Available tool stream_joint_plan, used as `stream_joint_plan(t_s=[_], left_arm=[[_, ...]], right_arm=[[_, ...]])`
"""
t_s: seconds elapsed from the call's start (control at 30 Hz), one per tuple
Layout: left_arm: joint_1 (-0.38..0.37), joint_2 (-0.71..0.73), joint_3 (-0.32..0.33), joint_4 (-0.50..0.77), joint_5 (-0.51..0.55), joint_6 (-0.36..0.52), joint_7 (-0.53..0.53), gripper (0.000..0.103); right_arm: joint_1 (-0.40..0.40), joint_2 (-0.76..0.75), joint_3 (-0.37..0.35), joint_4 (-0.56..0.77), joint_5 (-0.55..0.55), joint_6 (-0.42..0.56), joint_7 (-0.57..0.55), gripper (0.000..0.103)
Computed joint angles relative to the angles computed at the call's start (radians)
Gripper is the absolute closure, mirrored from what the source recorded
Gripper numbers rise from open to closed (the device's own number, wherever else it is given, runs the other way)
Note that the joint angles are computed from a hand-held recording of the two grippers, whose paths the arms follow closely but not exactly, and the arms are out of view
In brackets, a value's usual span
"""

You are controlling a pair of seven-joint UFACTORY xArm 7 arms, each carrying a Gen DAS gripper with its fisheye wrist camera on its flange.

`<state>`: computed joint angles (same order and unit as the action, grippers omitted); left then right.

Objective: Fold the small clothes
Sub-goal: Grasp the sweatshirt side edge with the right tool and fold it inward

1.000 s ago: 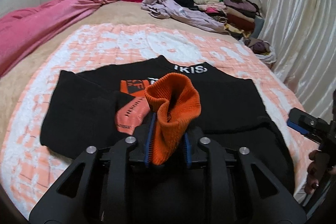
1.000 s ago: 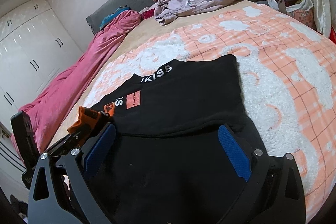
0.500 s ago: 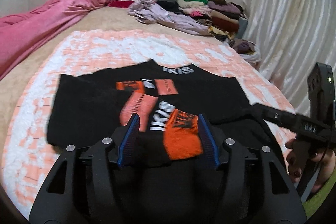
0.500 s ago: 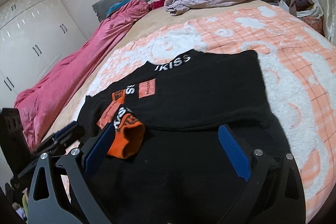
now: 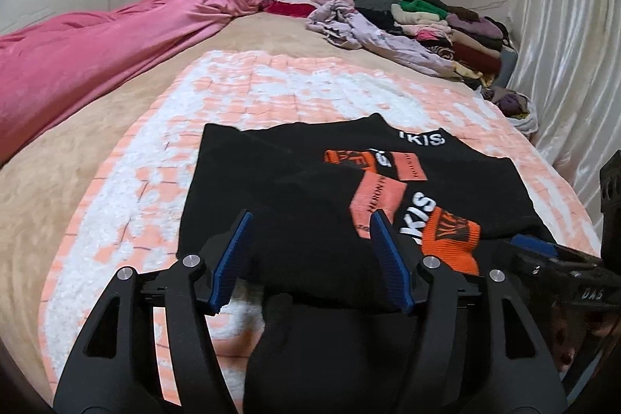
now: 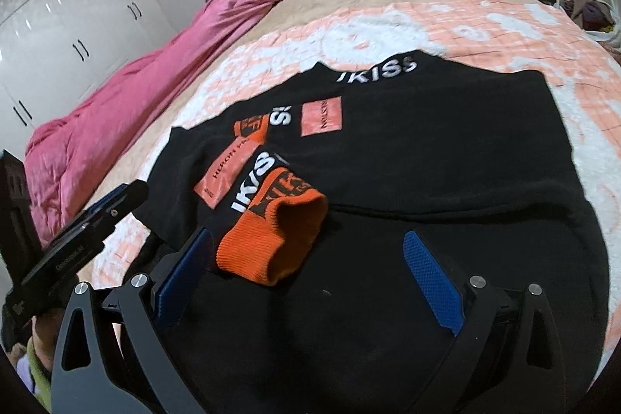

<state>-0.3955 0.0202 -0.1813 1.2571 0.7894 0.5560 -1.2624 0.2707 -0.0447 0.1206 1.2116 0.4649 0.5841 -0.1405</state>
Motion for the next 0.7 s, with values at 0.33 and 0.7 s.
stream_joint_plan(t_s=[0.33, 0.7], left_arm=[[0.011, -0.018, -0.005, -0.014, 0.049, 0.032, -0.053, 0.042], [0.015, -0.017, -0.006, -0.021, 0.063, 0.011, -0.077, 0.038]], right_arm=[[0.015, 0.108, 0.03, 0.074, -0.027, -0.002, 0.012, 0.031], [0.01, 0.118, 0.058, 0.108, 0.086, -0.03, -0.175, 0.095]])
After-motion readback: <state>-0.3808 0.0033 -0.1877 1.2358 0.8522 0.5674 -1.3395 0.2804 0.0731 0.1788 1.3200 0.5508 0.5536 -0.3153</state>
